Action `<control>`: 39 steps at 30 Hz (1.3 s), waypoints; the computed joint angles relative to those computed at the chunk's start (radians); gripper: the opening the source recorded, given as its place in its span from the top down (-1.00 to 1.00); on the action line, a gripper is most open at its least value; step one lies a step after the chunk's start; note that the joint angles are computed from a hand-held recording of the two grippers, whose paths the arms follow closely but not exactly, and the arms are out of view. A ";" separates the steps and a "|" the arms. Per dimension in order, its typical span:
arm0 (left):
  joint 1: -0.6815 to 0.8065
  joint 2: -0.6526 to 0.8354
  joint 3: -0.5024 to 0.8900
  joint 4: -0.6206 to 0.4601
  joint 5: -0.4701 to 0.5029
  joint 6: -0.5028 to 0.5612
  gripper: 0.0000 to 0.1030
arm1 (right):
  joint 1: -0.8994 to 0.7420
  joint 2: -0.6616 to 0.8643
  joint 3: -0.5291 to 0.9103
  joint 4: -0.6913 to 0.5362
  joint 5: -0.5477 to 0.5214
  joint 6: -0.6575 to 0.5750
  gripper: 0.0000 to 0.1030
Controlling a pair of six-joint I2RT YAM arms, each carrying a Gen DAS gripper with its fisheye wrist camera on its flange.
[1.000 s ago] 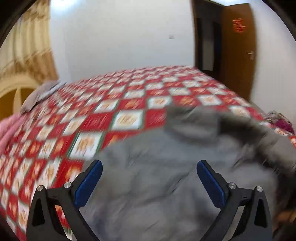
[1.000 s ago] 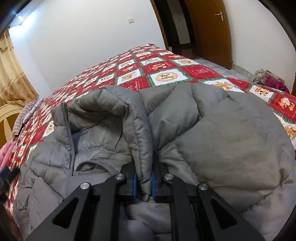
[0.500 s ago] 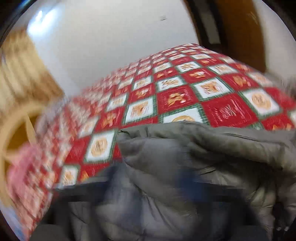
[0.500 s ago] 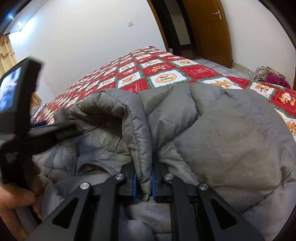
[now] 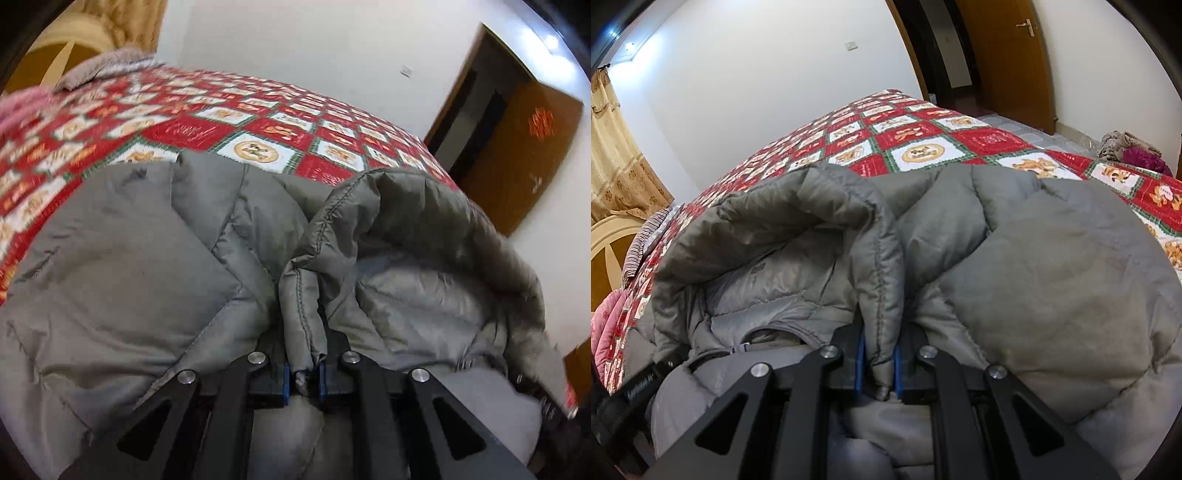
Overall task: Fold large clothes
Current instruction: 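Fold the hem toward the collar with the right tool while the left tool grasps the jacket edge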
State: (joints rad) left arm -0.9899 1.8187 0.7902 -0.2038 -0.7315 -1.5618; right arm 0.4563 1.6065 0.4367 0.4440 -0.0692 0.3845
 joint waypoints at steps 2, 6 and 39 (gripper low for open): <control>0.009 -0.016 -0.038 0.068 0.003 0.006 0.77 | -0.013 -0.010 0.000 -0.015 -0.031 -0.006 0.69; -0.008 -0.056 -0.168 0.275 -0.020 -0.023 0.77 | -0.024 -0.273 -0.056 -0.201 0.066 -0.007 0.48; 0.060 -0.242 0.126 -0.056 -0.047 0.429 0.65 | 0.107 0.025 0.094 -0.119 0.160 -0.140 0.60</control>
State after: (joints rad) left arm -0.9299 1.5771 0.9159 -0.2601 -0.7787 -1.1326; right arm 0.5636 1.6316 0.5307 0.3249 0.0906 0.2441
